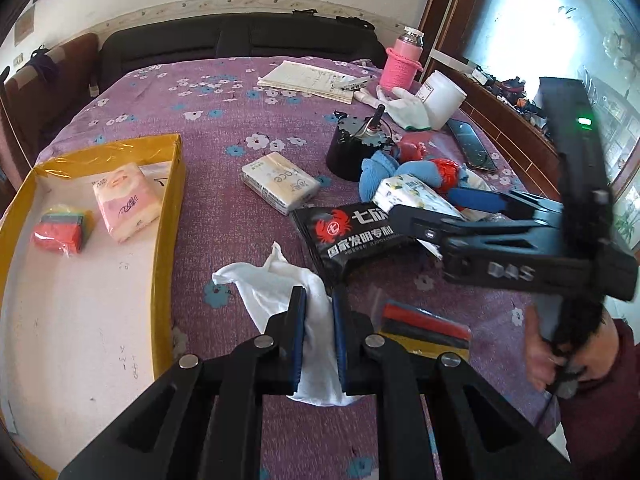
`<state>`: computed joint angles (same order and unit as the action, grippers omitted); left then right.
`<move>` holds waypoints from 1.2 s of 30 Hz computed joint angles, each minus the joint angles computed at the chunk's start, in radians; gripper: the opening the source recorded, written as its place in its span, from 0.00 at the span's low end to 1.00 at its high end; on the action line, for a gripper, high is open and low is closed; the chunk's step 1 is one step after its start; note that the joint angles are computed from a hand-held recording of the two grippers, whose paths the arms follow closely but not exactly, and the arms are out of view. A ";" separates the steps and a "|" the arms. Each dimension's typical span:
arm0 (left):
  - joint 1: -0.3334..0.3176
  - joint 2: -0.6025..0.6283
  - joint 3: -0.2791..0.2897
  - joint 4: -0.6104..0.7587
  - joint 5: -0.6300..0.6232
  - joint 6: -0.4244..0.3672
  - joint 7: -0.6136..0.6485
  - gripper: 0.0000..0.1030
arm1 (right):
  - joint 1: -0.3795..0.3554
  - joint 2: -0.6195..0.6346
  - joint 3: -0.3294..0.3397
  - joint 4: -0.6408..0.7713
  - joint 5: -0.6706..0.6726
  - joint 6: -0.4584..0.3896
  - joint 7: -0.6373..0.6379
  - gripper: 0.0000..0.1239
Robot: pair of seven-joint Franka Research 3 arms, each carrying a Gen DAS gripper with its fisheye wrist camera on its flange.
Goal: Organize soft objects
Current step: 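Place the white bag and white tissue pack into the tray with both grippers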
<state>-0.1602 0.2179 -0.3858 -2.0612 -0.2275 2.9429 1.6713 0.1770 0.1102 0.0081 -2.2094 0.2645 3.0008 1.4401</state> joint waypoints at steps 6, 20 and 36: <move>0.074 -0.065 -0.071 -0.057 -0.214 0.029 0.179 0.12 | -0.034 -0.038 0.054 -0.030 0.203 0.015 -0.151 0.46; 0.090 -0.186 0.114 -0.114 -0.480 0.040 0.315 0.12 | 0.072 -0.119 0.027 0.004 0.561 -0.040 -0.446 0.46; 0.183 0.167 0.171 0.246 -0.106 -0.178 -0.060 0.13 | 0.138 0.108 0.113 0.304 0.410 -0.218 -0.340 0.46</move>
<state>0.0227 0.3845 -0.2145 -1.8147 -0.3337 2.7651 1.6109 0.3149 0.2184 0.1214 -1.9056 0.6740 2.7830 1.1005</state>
